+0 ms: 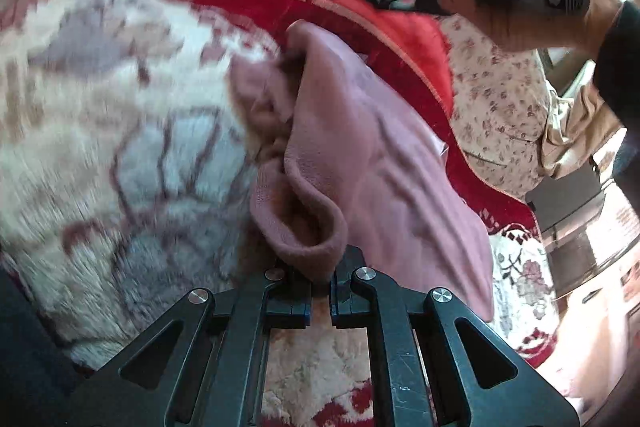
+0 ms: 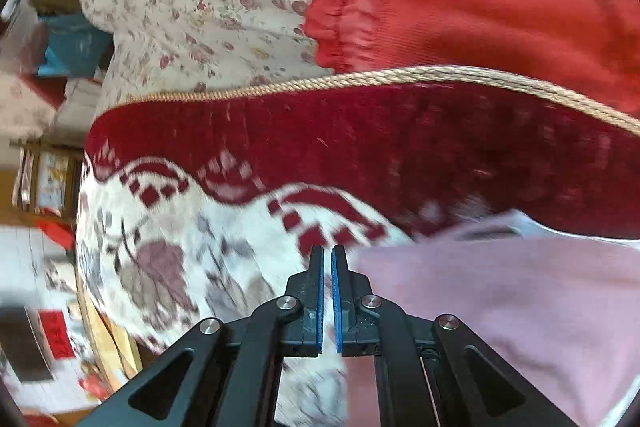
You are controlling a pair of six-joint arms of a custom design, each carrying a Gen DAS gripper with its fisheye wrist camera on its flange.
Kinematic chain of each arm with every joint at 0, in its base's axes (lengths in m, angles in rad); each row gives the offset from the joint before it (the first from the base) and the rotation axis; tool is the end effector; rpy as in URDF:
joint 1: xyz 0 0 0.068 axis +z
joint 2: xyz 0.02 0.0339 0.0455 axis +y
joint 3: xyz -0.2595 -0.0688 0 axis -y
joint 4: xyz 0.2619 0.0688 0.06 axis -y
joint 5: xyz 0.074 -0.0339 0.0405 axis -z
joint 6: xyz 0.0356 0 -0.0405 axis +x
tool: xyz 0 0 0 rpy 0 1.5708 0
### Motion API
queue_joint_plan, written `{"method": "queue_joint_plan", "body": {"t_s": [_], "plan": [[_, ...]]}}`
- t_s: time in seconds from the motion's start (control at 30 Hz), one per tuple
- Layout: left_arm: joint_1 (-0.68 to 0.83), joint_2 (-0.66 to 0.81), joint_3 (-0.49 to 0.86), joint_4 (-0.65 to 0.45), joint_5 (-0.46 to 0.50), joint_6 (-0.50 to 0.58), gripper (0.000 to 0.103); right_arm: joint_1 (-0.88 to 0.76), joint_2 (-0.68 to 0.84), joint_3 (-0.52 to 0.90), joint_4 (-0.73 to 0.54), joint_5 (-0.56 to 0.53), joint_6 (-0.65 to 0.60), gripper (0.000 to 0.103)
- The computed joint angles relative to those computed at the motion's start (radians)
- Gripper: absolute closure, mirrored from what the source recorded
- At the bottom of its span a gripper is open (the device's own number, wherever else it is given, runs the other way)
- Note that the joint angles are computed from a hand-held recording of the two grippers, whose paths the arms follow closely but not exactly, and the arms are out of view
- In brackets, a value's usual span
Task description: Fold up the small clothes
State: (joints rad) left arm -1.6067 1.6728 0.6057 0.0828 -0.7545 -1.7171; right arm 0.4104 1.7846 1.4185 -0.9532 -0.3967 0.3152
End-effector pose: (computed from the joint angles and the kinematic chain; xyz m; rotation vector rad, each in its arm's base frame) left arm 0.0143 -0.2814 0.0880 -0.4072 2.3126 -0.7851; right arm 0.3317 0.1593 0.2259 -0.2167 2.9631 0.6914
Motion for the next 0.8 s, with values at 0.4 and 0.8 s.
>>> {"method": "queue_joint_plan", "body": {"t_s": [0.4,0.8], "plan": [[0.015,-0.011,-0.096,0.201,0.056,-0.013,0.098,0.098,0.196,0.150,-0.300,0.283,-0.042,0.048],[0.026,0.002,-0.094,0.235,0.068,0.015,0.098,0.195,0.431,0.374,-0.415,0.494,0.045,0.073]]}}
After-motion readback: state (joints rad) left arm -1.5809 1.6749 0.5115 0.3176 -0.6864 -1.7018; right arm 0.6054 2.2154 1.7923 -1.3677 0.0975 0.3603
